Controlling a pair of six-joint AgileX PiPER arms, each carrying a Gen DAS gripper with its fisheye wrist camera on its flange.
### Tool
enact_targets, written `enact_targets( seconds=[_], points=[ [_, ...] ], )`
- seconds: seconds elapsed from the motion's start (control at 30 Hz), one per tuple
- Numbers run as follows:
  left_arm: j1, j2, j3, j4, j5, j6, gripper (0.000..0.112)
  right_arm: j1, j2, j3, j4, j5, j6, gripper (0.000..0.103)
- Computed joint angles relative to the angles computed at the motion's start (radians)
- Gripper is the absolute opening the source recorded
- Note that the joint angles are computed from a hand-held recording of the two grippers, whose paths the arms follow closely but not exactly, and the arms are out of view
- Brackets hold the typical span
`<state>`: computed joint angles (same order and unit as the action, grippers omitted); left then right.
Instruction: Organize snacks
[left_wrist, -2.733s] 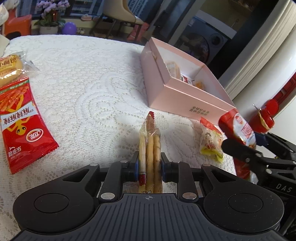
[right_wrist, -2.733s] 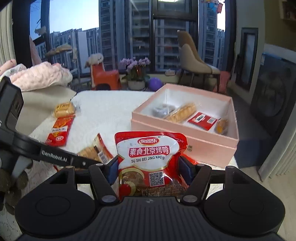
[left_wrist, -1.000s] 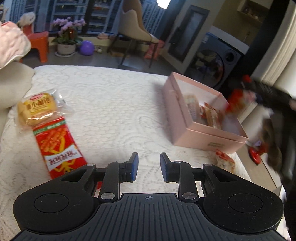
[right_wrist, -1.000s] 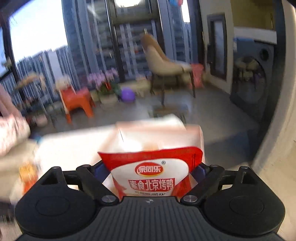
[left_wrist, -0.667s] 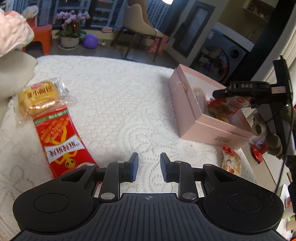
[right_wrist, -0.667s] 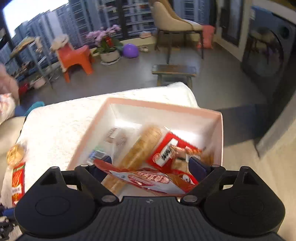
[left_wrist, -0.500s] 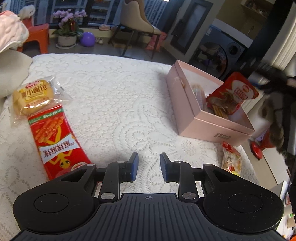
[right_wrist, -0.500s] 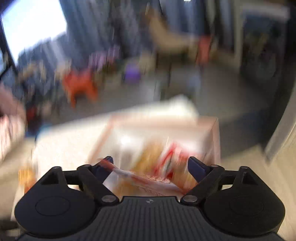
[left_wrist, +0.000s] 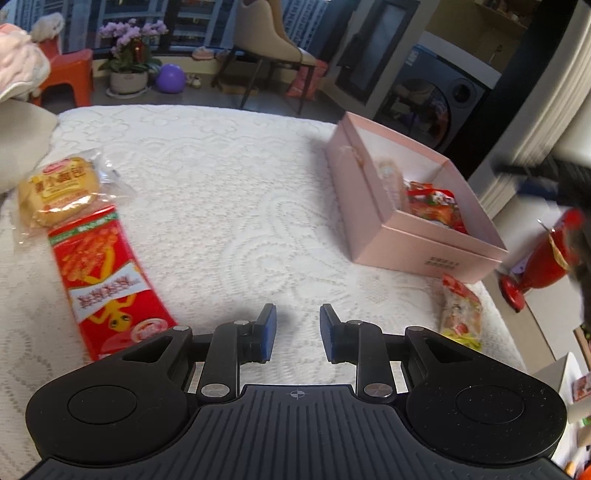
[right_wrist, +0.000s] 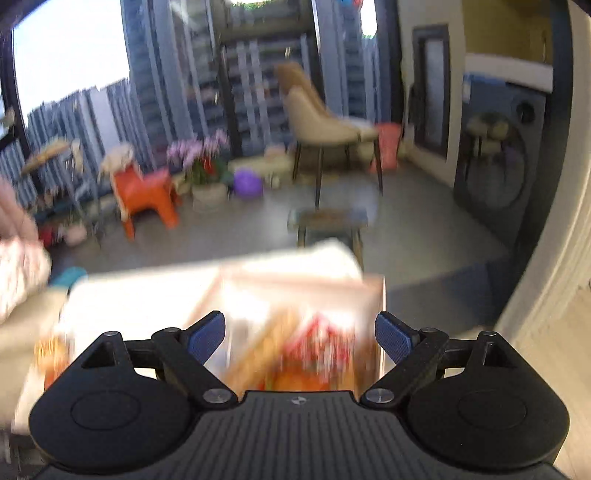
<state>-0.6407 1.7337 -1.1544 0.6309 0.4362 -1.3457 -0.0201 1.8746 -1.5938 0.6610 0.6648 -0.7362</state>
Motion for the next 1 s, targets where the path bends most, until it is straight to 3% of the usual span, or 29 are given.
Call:
enact_targets(
  seconds=[0.07,0.23,0.33,0.43,0.53,0.6,0.67,0.7,0.83,1.0],
  points=[
    [0.001,-0.010,0.009,0.026,0.030,-0.032,0.029,-0.020,-0.073,0.122,0.033,0.047,-0.066,0.089],
    [0.012,-0.031,0.045,0.057,0.026,-0.098,0.029,-0.025,-0.143,0.308,-0.021,0.314,-0.114,0.089],
    [0.003,-0.045,0.067,0.083,0.012,-0.130,0.029,0.041,-0.168,0.402,-0.110,0.337,-0.035,0.089],
    [-0.017,-0.063,0.089,0.128,0.032,-0.185,0.029,0.121,-0.247,0.530,-0.149,0.219,0.012,0.091],
    [-0.041,-0.074,0.095,0.182,0.097,-0.250,0.029,0.203,-0.257,0.549,-0.169,0.180,0.042,0.093],
    [-0.046,-0.079,0.097,0.194,0.128,-0.267,0.029,0.295,-0.275,0.582,-0.264,0.093,0.118,0.098],
    [-0.049,-0.083,0.098,0.196,0.143,-0.268,0.029,0.386,-0.298,0.623,-0.381,0.002,0.193,0.097],
    [-0.048,-0.085,0.101,0.194,0.148,-0.264,0.029,0.400,-0.315,0.644,-0.385,-0.030,0.171,0.092],
    [-0.041,-0.079,0.095,0.163,0.162,-0.231,0.029,0.361,-0.335,0.659,-0.282,-0.076,0.028,0.085],
    [-0.038,-0.063,0.079,0.141,0.165,-0.203,0.029,0.294,-0.352,0.676,-0.320,-0.309,0.058,0.084]
  ],
)
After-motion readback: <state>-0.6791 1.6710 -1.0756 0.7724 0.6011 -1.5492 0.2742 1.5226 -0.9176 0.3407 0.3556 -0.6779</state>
